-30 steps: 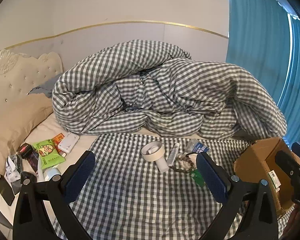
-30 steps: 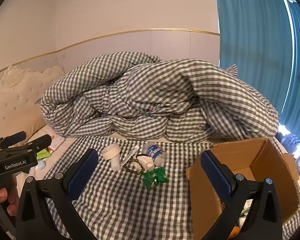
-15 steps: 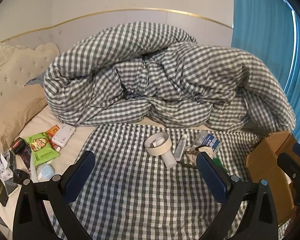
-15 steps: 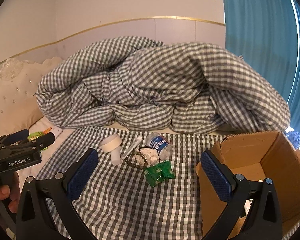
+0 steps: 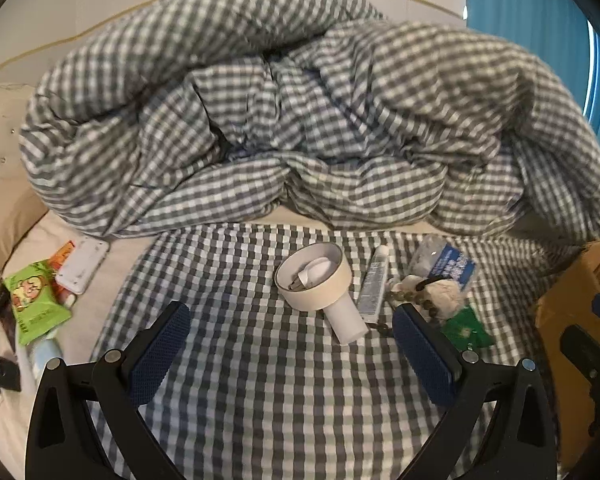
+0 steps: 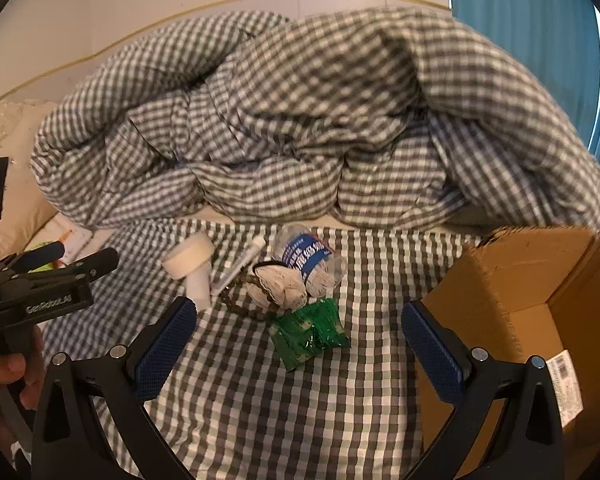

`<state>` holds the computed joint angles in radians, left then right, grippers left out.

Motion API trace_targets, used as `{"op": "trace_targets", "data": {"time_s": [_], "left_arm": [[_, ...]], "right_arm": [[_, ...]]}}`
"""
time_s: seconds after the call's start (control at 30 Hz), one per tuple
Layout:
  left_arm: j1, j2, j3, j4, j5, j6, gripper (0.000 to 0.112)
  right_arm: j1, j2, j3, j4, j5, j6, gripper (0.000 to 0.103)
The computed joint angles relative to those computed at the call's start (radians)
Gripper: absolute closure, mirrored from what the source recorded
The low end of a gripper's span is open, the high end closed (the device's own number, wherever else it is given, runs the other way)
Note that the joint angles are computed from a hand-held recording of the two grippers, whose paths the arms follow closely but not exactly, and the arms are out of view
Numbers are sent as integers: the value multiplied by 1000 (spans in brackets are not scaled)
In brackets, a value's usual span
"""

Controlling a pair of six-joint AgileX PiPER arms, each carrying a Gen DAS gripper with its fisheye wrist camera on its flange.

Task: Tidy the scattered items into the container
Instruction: 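Move both grippers back toward the tape roll and water bottle, then grasp the white tape roll rim with the left gripper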

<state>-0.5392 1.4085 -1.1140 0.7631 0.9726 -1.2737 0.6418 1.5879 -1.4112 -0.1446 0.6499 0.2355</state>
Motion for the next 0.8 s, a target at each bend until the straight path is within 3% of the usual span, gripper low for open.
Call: {"op": "trace_targets", "data": {"time_s": [0.3, 0.63, 0.8], "left_arm": [[211, 125, -15, -33, -159, 27, 9], [363, 288, -31, -127, -314, 90, 9], [391, 312, 6, -159, -400, 79, 19]], "right_arm": [[-23, 97, -24, 20, -48, -25, 0], [-42, 178, -46, 68, -82, -61, 0], [-44, 201, -49, 79, -94, -72, 0]]}}
